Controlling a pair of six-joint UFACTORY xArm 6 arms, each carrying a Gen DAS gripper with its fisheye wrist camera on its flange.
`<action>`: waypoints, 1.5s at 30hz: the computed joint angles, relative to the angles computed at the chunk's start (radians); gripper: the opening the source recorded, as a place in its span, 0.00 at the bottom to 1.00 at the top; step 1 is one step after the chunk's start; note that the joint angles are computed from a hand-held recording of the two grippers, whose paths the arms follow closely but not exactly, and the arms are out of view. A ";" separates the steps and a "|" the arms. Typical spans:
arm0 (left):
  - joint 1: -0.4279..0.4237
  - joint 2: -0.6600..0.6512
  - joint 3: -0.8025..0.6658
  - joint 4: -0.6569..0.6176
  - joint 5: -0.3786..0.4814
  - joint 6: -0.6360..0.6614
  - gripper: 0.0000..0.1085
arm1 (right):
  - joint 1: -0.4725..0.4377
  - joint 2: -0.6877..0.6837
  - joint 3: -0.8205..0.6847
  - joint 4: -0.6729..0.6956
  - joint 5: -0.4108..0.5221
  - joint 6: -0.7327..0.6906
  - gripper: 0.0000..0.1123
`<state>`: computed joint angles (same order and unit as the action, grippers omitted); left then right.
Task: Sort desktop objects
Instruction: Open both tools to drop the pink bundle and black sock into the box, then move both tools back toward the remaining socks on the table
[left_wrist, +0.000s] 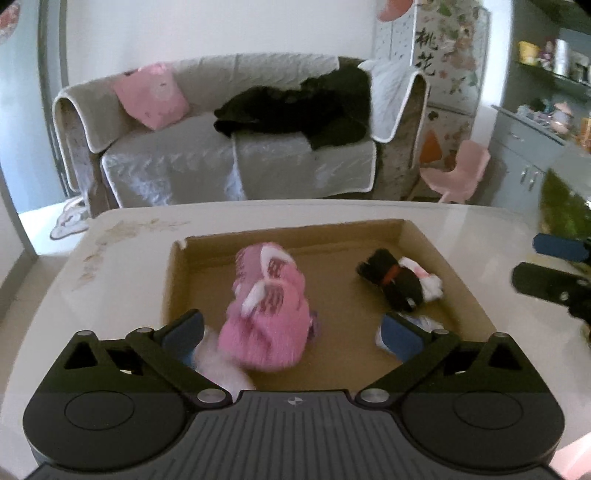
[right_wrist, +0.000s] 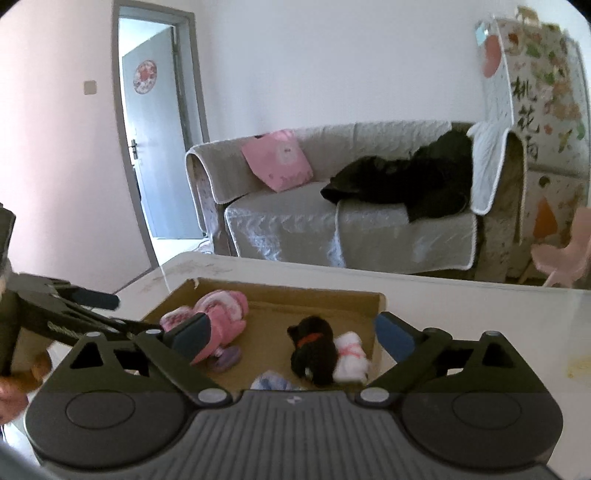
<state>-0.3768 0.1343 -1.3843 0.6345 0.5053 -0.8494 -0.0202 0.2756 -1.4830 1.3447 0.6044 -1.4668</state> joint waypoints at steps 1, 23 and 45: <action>-0.007 -0.053 0.055 0.036 0.000 -0.030 0.95 | -0.011 -0.055 0.064 0.032 0.006 -0.046 0.88; -0.020 -0.460 0.609 0.067 -0.161 -0.136 0.95 | -0.036 -0.590 0.818 0.257 -0.092 -0.381 0.85; -0.321 -0.233 0.411 -0.122 -0.040 -0.074 0.95 | -0.021 -0.557 0.847 0.290 -0.173 -0.499 0.65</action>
